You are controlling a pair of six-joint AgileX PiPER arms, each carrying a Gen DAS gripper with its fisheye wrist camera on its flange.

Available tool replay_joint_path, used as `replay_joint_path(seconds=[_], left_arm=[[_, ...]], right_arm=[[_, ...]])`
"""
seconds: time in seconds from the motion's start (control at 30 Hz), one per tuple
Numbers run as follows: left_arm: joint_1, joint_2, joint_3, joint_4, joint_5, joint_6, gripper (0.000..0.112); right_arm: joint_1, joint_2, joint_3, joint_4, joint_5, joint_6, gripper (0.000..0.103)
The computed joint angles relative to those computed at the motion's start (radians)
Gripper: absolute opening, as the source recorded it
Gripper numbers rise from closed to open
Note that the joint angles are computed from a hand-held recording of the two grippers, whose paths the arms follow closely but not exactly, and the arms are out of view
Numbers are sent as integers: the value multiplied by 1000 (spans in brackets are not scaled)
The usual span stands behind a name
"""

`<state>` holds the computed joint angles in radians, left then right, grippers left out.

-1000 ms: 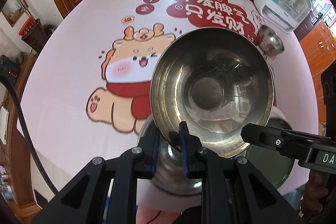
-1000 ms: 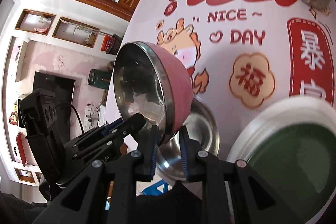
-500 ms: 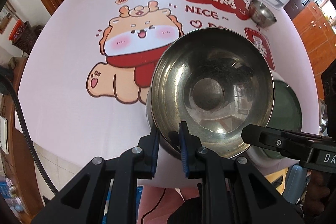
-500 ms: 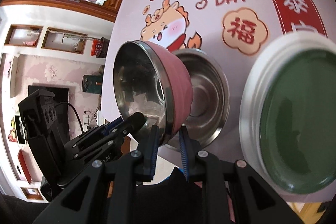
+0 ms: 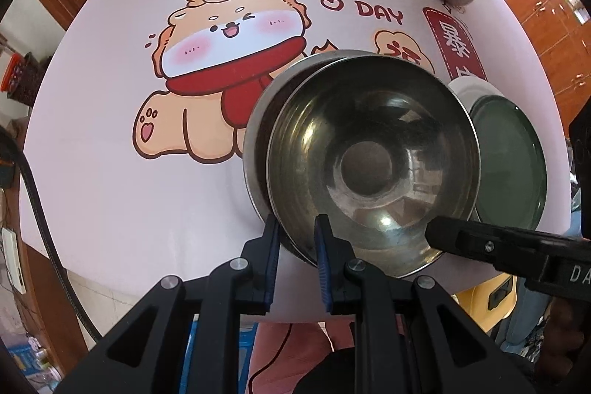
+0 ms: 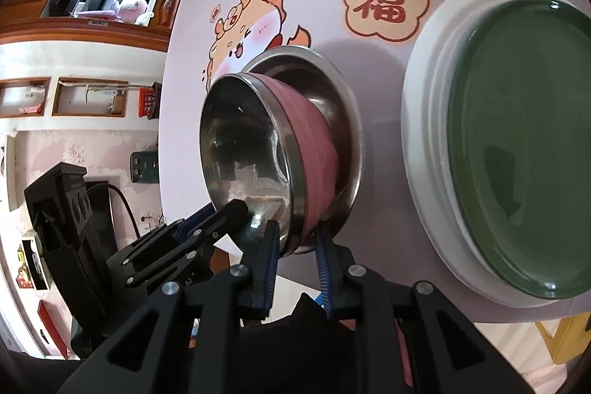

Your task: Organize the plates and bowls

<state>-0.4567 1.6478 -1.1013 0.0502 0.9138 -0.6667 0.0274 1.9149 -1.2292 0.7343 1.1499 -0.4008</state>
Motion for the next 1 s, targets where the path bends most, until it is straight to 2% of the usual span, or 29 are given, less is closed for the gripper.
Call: replay_joint_path(seconds=[0.73, 0.87, 1.0], left_arm=[[-33, -21, 14, 45, -20, -7, 20], [-42, -36, 13, 65, -22, -15, 24], [-46, -54, 12, 81, -15, -16, 25]], right_arm=[[-27, -53, 66, 18, -68, 4, 23], [-29, -73, 70, 17, -77, 5, 34], [-30, -98, 81, 17, -95, 10, 35]])
